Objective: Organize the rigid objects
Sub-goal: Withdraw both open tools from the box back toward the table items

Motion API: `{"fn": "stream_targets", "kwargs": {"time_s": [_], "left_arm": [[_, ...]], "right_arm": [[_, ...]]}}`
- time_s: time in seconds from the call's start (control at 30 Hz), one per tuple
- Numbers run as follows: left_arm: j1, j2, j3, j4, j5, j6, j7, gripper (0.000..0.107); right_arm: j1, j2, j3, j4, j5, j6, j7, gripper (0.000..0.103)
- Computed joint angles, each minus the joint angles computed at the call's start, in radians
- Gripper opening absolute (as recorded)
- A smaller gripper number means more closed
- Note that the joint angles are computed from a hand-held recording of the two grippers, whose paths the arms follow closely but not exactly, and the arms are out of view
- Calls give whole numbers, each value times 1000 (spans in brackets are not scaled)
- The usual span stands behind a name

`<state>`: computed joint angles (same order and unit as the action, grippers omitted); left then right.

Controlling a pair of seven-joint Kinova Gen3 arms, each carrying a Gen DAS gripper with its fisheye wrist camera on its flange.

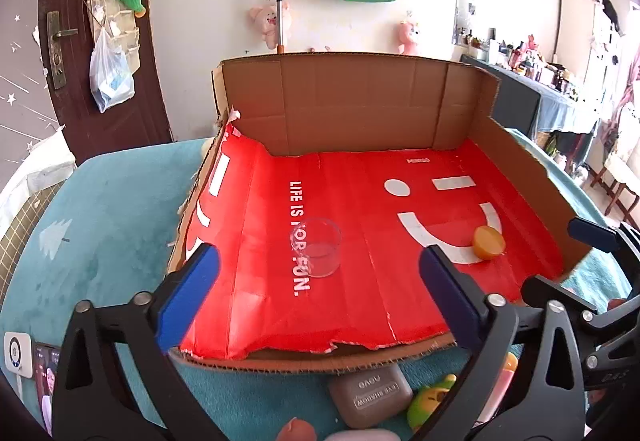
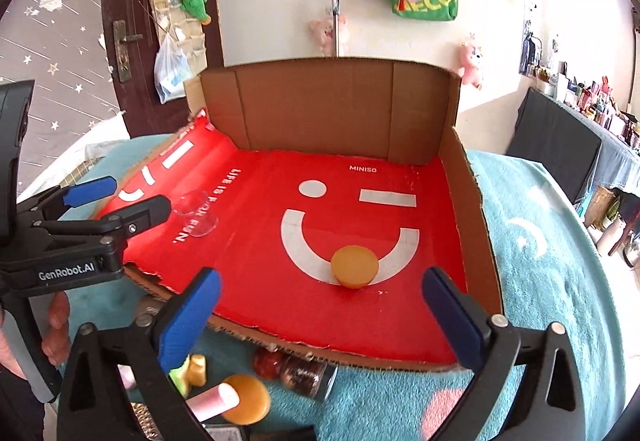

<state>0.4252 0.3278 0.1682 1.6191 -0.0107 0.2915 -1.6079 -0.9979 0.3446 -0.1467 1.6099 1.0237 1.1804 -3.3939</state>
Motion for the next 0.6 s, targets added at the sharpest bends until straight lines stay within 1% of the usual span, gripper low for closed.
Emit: {"fn": "stream_targets", "kwargs": {"time_s": [0.1, 0.27, 0.4, 0.47, 0.6], "left_arm": [[-61, -20, 64, 33, 52, -17, -54, 103], [-115, -59, 117, 114, 121, -89, -113, 103], [-160, -76, 161, 145, 170, -91, -156, 103], [-175, -84, 175, 162, 195, -93, -177, 103], [-154, -109, 151, 199, 208, -103, -179, 103]], "right_arm": [[-21, -3, -3, 11, 20, 19, -29, 103], [-51, 3, -14, 20, 47, 50, -75, 103], [-79, 6, -22, 28, 66, 87, -121, 103], [-92, 8, -27, 28, 70, 108, -138, 103], [-125, 20, -36, 25, 82, 156, -174, 103]]}}
